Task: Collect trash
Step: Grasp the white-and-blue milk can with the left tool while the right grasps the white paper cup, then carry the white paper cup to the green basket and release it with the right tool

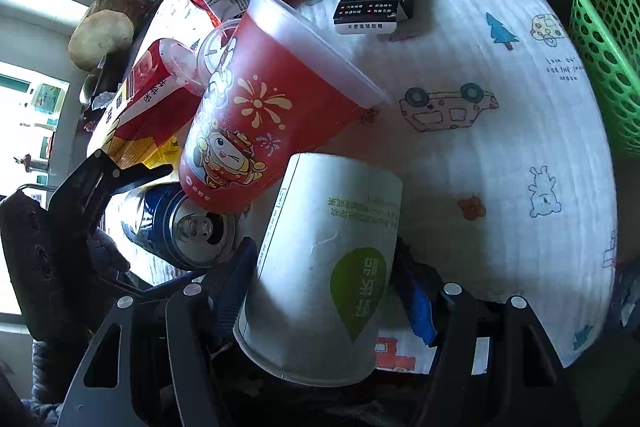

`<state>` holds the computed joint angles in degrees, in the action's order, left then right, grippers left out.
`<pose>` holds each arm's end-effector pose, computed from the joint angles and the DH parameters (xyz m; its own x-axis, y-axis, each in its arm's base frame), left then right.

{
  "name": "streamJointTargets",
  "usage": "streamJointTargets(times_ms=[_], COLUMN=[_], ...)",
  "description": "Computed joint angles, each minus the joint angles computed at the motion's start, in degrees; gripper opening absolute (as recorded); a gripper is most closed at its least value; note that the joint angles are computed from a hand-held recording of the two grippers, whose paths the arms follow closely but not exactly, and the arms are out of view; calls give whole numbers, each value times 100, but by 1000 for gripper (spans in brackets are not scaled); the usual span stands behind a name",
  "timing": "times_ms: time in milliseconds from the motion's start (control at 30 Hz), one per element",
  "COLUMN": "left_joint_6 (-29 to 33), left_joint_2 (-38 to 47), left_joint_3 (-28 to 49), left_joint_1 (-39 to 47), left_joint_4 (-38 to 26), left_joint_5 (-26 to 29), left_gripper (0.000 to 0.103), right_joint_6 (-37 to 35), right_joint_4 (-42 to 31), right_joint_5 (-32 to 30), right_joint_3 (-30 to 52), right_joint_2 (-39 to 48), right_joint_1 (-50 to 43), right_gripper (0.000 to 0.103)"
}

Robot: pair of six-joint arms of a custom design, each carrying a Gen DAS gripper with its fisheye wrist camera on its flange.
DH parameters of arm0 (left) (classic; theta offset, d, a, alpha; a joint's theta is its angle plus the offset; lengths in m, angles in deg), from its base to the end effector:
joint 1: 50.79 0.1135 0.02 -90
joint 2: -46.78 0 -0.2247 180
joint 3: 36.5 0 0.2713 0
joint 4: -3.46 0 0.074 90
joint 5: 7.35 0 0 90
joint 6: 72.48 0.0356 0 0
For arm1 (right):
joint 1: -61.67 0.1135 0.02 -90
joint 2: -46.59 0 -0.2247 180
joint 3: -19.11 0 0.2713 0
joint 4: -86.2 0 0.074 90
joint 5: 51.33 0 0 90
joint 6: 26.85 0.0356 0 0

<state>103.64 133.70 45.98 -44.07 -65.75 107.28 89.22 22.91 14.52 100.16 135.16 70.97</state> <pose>0.3080 0.0213 0.2148 -0.0544 0.9068 -0.4180 0.9515 0.1740 0.2538 0.3118 0.0658 0.2021 -0.9603 0.2491 -0.1255 0.1579 0.8564 0.4915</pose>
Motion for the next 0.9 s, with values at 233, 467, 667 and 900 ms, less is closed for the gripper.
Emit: streamJointTargets(times_ms=[233, 467, 667, 900], left_joint_6=[-527, -1166, -1759, -2402], left_joint_2=[-291, -659, -782, -566], left_joint_3=[-288, -519, -428, 97], left_joint_1=[107, 372, 411, 220], left_joint_4=[47, -78, -177, -334], left_joint_5=[120, 574, 859, 1072], left_gripper=[76, 75, 75, 75], right_joint_6=[-4, -62, -312, -836], right_joint_4=[29, -15, -67, -295], right_joint_5=[194, 447, 503, 620], right_joint_3=[-135, -347, -481, -116], right_joint_2=[-279, -821, -1194, -1243], right_joint_1=[74, -81, -687, -1777], right_gripper=[62, 62, 62, 62])
